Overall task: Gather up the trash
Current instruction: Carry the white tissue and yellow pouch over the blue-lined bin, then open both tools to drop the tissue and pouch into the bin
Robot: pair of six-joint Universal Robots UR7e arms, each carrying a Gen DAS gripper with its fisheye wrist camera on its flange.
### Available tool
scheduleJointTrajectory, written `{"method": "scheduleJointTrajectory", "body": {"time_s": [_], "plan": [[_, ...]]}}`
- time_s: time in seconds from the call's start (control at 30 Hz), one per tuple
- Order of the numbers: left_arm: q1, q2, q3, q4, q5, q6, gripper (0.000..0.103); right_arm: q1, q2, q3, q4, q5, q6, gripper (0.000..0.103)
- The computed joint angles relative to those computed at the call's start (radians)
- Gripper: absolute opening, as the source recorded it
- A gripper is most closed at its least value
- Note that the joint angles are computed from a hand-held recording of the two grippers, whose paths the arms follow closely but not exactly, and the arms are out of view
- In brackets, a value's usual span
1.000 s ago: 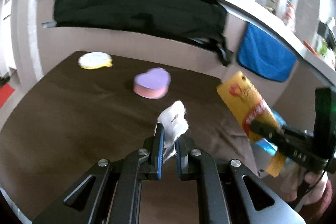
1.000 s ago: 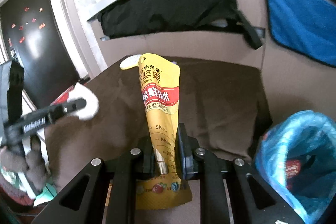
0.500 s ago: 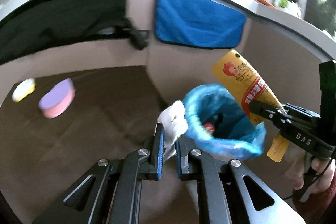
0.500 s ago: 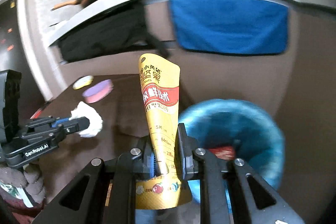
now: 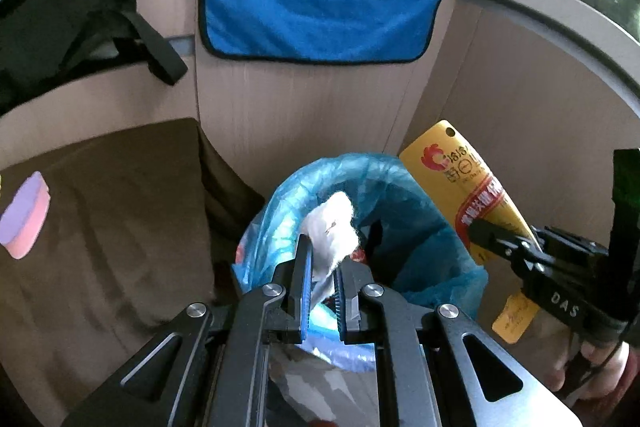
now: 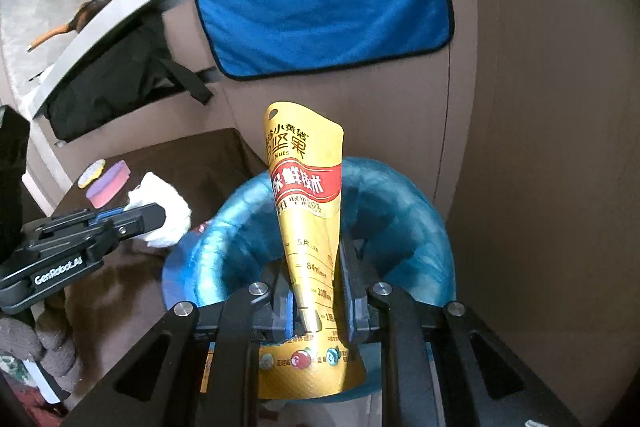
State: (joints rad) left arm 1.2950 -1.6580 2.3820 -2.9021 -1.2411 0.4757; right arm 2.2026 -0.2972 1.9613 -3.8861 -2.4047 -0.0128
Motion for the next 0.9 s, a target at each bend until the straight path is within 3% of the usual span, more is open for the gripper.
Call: {"method": "scheduleJointTrajectory", "body": {"time_s": [0.9], "plan": [[0.028,0.122,-0.032,0.032,0.014,-0.036,0.01,-0.086,0.009,-0.001,0.048,0.035,0.042,0.02]]}}
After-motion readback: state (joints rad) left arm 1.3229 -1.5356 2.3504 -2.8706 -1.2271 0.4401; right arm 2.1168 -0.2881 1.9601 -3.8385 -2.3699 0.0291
